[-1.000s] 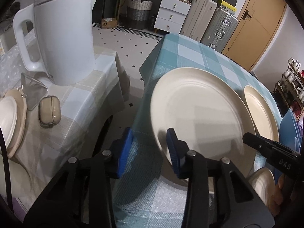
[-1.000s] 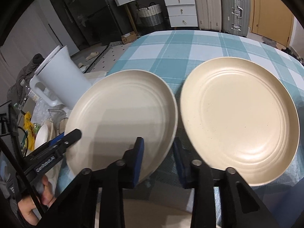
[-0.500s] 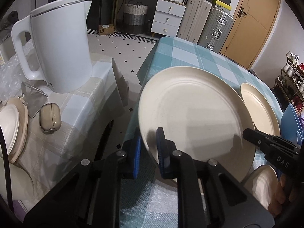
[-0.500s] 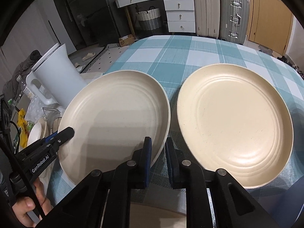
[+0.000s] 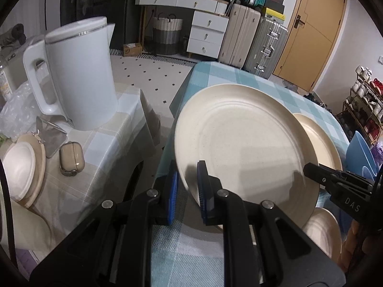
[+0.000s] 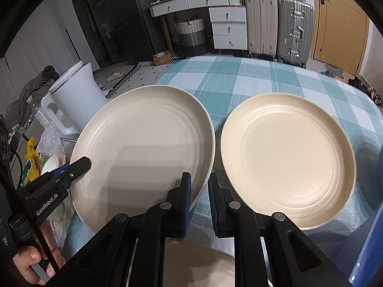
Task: Organize plates and bowls
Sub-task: 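Lift the cream plate with both grippers over the other cream plate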
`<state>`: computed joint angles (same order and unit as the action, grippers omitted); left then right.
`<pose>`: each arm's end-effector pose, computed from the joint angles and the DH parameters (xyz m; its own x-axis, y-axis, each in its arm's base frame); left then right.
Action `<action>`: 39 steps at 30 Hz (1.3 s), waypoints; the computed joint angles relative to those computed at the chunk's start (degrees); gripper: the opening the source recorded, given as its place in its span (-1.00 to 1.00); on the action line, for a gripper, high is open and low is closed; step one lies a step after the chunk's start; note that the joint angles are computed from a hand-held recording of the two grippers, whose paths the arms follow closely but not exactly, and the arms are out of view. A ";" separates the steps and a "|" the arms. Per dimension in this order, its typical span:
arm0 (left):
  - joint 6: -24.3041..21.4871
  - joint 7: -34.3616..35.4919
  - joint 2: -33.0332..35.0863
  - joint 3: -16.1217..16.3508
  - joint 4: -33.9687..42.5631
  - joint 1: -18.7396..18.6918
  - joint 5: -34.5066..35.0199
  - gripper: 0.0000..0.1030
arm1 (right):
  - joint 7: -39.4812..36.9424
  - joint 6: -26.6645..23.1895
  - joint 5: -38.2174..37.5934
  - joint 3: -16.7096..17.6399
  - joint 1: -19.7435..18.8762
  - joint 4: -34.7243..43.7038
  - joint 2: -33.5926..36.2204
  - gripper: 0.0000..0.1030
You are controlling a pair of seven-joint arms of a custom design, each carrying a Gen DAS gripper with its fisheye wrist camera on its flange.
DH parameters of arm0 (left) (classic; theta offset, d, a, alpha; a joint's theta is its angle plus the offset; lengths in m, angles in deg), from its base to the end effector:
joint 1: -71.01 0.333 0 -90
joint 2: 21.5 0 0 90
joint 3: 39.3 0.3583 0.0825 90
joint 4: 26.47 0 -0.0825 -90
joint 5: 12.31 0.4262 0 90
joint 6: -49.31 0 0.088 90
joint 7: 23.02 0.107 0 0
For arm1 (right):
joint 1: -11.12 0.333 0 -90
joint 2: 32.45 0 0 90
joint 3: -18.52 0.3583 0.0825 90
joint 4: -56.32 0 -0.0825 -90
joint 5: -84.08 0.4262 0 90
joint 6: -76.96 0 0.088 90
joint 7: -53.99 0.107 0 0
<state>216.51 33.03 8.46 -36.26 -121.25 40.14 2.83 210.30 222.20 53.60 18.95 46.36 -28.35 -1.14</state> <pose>0.6817 -0.3867 0.4059 -0.2036 -0.9661 0.1586 -0.7447 0.0477 -0.6656 0.6508 0.4727 0.4320 -0.1165 -0.9779 -0.1738 -0.7975 0.1964 -0.5705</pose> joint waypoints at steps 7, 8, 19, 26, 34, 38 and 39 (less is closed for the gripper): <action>1.59 -2.56 -4.33 1.77 -3.95 -1.96 3.11 -0.75 | 2.06 0.46 -2.32 -0.28 0.91 -2.82 -3.32 -0.71; 1.81 -2.82 -5.25 1.59 -4.78 -1.91 3.44 -0.75 | 2.37 0.28 -2.86 -0.27 1.12 -3.25 -3.91 -0.71; 2.77 -11.17 -12.50 1.79 -11.15 -3.15 12.74 -0.75 | 8.21 0.76 -8.58 0.83 2.04 -9.24 -9.96 -0.70; 1.57 -18.23 -16.85 -0.44 -14.15 -2.50 21.61 -0.75 | 13.83 1.32 -13.27 2.13 2.01 -14.15 -14.46 -0.70; -0.68 -24.95 -20.43 -4.82 -16.81 -0.22 29.09 -0.75 | 17.28 1.76 -16.03 4.37 0.97 -18.46 -18.28 -0.69; -1.19 -27.96 -21.96 -7.20 -18.24 1.50 32.37 -0.75 | 18.90 1.50 -17.74 5.20 0.80 -20.15 -20.00 -0.69; -1.32 -28.61 -22.33 -7.87 -18.59 1.96 33.02 -0.75 | 19.29 1.39 -18.04 5.44 0.74 -20.58 -20.40 -0.69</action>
